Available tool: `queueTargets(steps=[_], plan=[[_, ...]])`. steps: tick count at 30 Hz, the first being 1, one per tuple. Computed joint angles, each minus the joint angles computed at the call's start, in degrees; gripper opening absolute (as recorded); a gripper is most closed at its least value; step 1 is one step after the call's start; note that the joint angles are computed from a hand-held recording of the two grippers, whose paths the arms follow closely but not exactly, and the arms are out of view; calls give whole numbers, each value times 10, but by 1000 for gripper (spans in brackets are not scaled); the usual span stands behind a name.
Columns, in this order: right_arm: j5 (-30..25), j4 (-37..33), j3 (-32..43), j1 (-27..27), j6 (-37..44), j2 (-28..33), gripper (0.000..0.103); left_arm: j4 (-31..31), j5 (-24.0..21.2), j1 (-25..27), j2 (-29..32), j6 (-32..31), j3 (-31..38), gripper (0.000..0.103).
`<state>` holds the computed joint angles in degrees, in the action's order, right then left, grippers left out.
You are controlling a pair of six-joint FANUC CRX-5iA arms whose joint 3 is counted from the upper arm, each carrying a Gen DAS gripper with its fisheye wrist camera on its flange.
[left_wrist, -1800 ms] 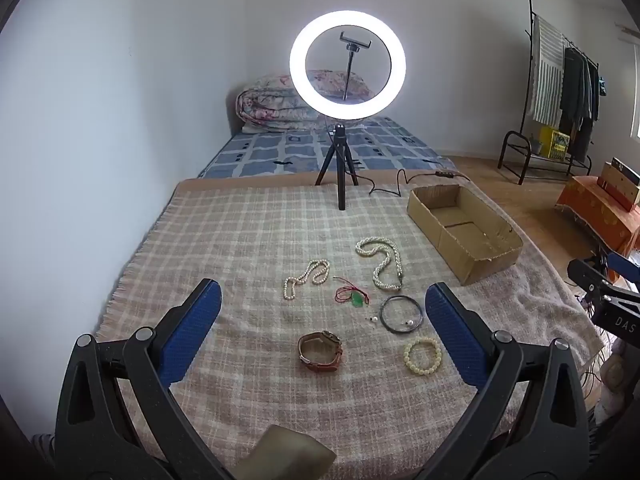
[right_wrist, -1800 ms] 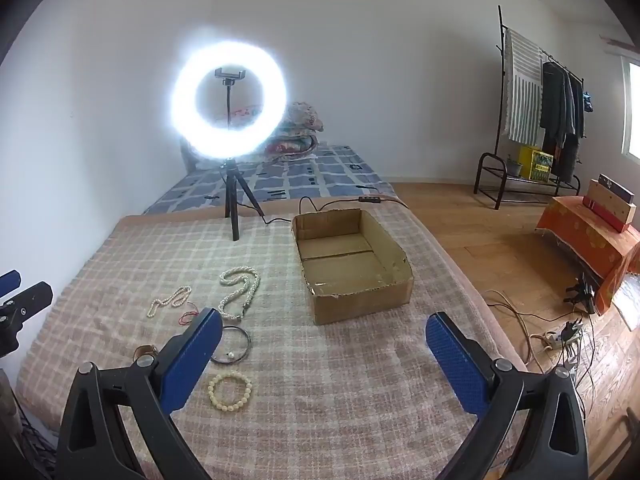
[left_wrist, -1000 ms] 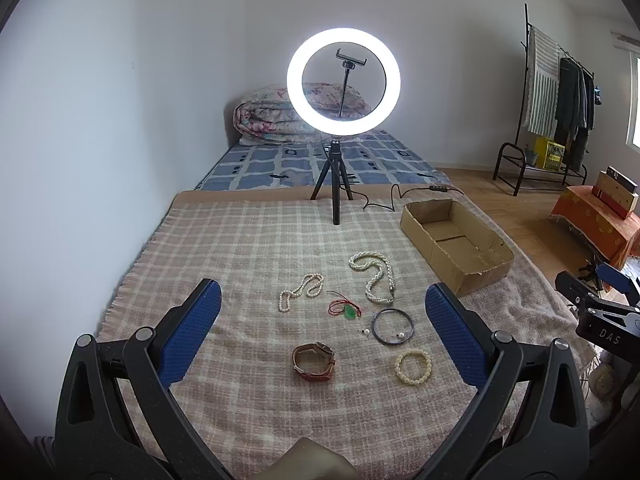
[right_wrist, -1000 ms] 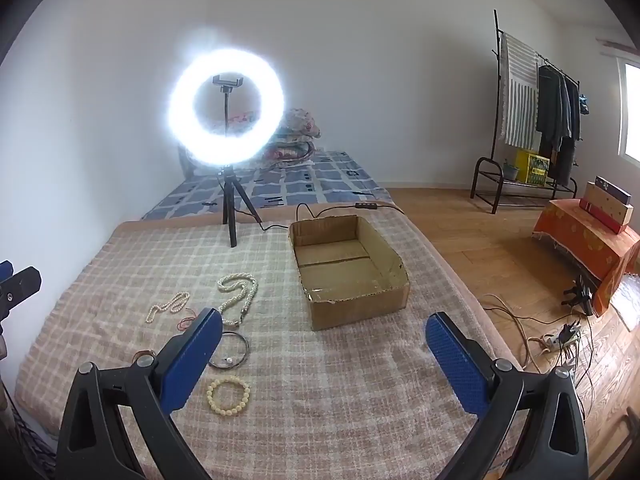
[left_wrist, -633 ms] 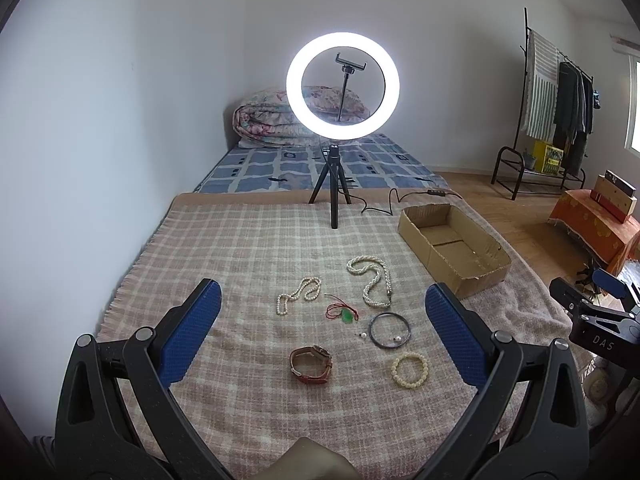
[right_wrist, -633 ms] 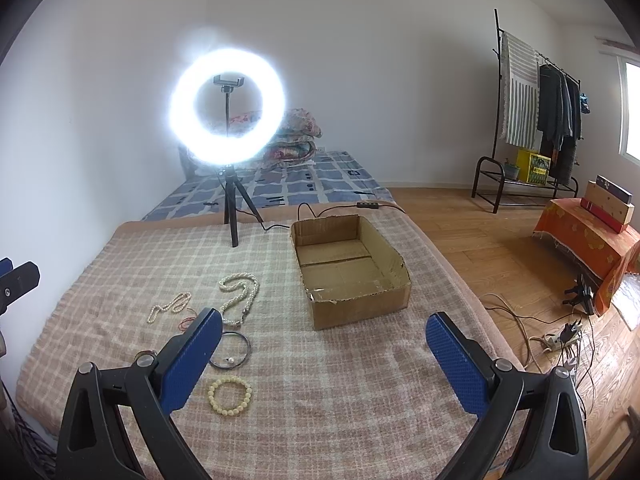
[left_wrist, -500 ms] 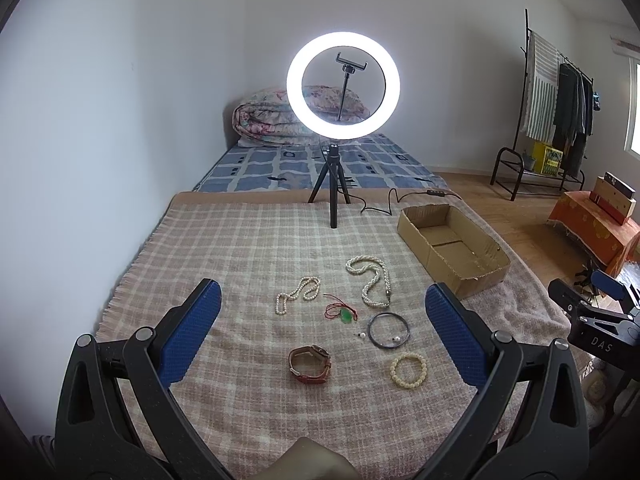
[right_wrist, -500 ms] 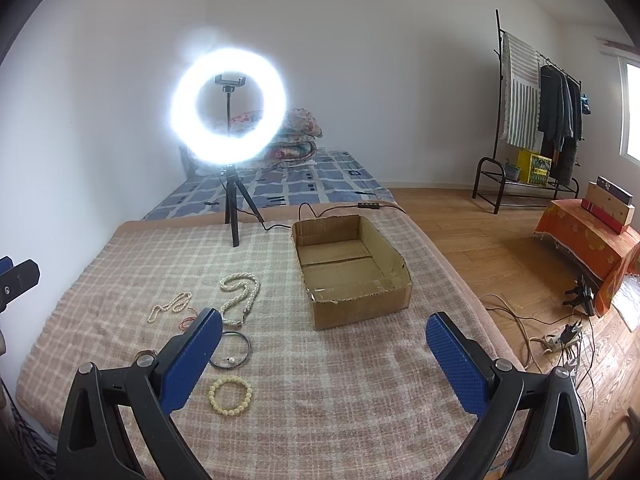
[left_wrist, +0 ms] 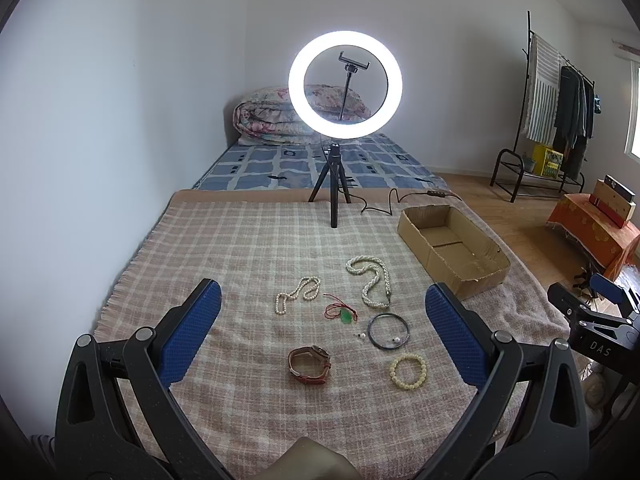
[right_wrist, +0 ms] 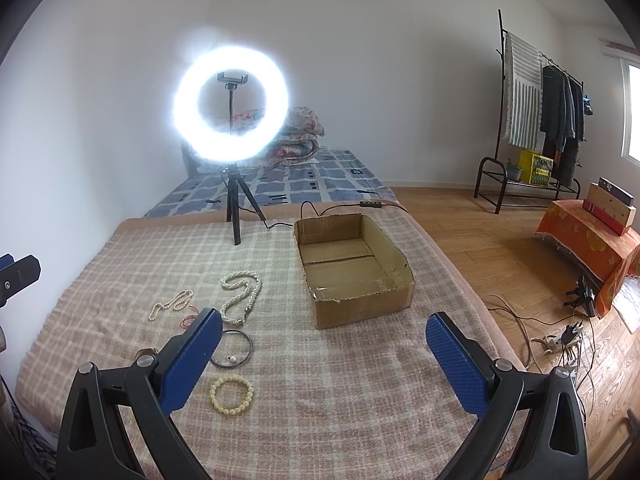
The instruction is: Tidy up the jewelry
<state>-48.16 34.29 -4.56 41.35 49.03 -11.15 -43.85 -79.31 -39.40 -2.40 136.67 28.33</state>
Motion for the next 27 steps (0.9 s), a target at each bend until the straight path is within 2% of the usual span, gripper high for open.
queueTargets(steps=[27], plan=[[0, -4, -3, 0, 0, -1, 103, 4, 4, 4, -3, 2, -5, 103]])
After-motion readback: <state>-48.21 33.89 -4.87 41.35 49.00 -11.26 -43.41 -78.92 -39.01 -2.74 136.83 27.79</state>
